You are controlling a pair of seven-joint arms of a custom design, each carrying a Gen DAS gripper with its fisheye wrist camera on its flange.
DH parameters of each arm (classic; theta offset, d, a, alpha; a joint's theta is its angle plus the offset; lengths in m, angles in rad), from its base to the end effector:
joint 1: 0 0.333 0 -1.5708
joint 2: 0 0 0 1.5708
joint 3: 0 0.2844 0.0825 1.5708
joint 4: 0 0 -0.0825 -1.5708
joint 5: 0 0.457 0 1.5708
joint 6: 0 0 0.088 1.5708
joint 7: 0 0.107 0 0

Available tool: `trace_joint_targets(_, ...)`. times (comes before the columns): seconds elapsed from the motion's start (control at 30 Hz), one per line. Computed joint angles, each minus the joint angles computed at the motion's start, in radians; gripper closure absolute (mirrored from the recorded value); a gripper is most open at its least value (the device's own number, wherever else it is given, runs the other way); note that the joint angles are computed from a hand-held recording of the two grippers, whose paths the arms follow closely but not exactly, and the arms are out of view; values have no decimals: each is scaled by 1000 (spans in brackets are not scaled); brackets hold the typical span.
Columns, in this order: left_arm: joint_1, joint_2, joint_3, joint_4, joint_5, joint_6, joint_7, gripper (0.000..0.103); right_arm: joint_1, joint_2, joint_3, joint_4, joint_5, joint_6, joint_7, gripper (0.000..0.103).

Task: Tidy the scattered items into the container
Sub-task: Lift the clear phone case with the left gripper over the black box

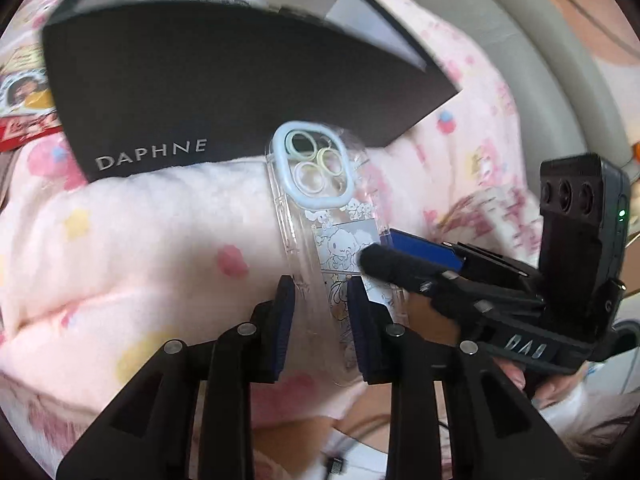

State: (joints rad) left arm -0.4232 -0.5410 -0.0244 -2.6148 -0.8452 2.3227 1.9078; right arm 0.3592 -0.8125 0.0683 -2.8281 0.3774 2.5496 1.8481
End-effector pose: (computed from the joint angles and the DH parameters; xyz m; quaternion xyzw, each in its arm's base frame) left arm 0.4264 -0.2187 0.3943 0.5705 -0.7449 0.3034 0.1661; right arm 0.3936 0.1685 0.4178 -0.6376 0.7149 -0.0053 0.2871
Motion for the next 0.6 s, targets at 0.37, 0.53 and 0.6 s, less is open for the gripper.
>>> trace_joint_targets(0.37, -26, 26, 22, 186, 38, 125, -24, 79, 3, 0, -107, 134, 38, 98, -254, 73)
trace_joint_targets(0.53, 28, 259, -19, 406, 56, 140, -48, 79, 7, 202, -178, 296, 136, 128, -401, 73)
trace_joint_targets(0.6, 50, 352, -29, 486, 18, 117, -39, 78, -21, 272, -177, 353, 159, 114, -424, 73)
